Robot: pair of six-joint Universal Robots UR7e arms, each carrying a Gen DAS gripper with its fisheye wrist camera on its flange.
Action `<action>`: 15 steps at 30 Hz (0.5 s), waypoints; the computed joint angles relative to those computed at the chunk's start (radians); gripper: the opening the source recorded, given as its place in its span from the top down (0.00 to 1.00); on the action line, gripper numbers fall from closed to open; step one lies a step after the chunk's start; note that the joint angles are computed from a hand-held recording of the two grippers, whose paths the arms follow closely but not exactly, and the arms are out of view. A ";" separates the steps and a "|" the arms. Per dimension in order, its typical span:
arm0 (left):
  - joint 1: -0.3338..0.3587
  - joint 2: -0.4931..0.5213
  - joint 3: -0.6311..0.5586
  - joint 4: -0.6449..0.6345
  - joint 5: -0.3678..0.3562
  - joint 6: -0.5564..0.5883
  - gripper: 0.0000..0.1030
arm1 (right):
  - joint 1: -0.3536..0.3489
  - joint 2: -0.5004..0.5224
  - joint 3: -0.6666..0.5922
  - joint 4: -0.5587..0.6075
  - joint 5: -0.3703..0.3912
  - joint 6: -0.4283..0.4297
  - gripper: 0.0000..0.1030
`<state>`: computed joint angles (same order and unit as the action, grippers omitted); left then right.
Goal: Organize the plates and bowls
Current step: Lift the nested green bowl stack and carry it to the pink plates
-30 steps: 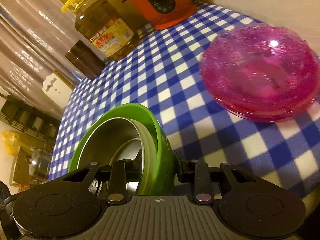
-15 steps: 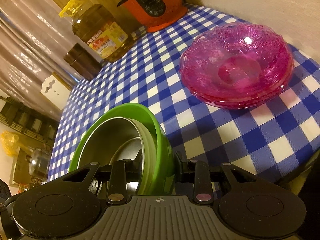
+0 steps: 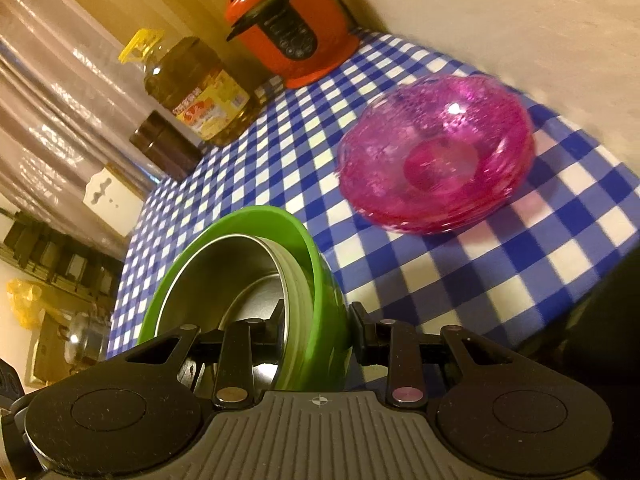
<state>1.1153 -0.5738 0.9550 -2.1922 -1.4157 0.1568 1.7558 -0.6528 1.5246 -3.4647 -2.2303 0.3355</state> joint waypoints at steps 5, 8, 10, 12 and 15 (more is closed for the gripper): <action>-0.019 -0.002 0.015 0.000 -0.017 0.008 0.75 | 0.005 -0.036 0.050 -0.034 -0.021 0.006 0.70; -0.031 0.001 0.020 0.000 -0.029 0.011 0.75 | 0.006 -0.057 0.078 -0.057 -0.035 0.009 0.70; -0.039 0.004 0.023 -0.002 -0.035 0.014 0.75 | 0.005 -0.072 0.097 -0.076 -0.042 0.008 0.70; -0.047 0.011 0.020 -0.001 -0.044 0.013 0.75 | 0.003 -0.086 0.113 -0.090 -0.047 0.010 0.69; -0.057 0.022 0.014 0.001 -0.055 0.014 0.75 | 0.001 -0.103 0.130 -0.108 -0.059 0.009 0.69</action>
